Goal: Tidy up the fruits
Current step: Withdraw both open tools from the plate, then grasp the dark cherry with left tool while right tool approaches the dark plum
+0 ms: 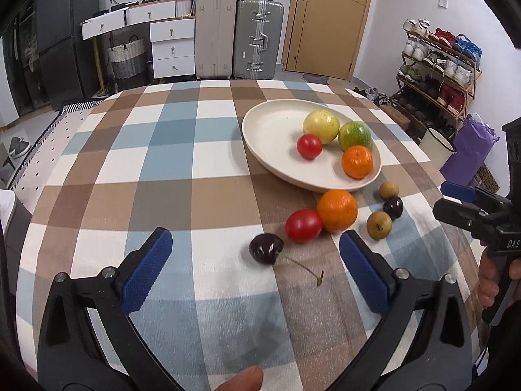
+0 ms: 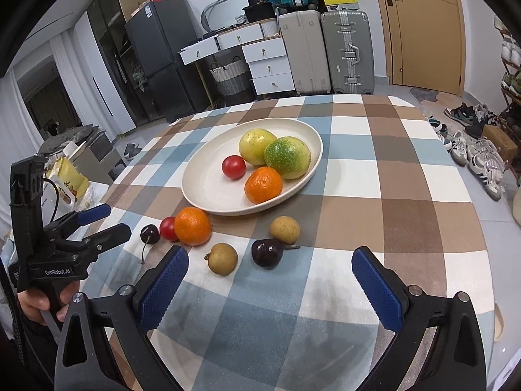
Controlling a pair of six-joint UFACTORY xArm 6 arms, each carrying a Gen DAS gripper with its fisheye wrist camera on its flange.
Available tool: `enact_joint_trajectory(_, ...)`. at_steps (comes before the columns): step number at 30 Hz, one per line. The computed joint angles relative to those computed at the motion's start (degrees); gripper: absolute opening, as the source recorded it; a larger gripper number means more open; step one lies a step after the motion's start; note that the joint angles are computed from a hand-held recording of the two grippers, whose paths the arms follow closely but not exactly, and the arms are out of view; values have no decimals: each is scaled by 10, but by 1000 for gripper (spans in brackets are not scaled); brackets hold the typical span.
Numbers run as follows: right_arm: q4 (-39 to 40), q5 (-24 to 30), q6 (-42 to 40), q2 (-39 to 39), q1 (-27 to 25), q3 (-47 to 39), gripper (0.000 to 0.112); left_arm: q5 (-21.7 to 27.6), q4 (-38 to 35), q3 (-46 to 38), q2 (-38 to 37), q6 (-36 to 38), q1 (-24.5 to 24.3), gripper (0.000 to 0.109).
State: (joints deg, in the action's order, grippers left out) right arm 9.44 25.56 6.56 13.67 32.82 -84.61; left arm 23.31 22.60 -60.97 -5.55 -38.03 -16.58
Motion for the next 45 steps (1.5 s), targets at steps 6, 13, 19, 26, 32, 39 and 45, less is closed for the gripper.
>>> enact_joint_trajectory(6,-24,-1,22,-4,-3,15,102,7,-11,8,2,2,-1,102)
enact_joint_trajectory(13,-28,1,29,-9,-7,33,103,4,-34,16,6,12,4,102)
enact_joint_trajectory(19,-47,4,56,-2,-13,27,102,10,-58,8,20,33,6,102)
enact_joint_trajectory(26,-98,16,101,13,-19,7,102,11,-47,9,21,33,12,102)
enact_joint_trajectory(32,-102,30,106,33,-17,-16,102,11,-81,8,25,71,18,95)
enact_joint_trajectory(39,-153,55,131,57,-9,-49,102,9,-74,4,32,74,15,94)
enact_joint_trajectory(45,-160,63,133,68,-6,-62,102,33,-74,-16,50,80,12,93)
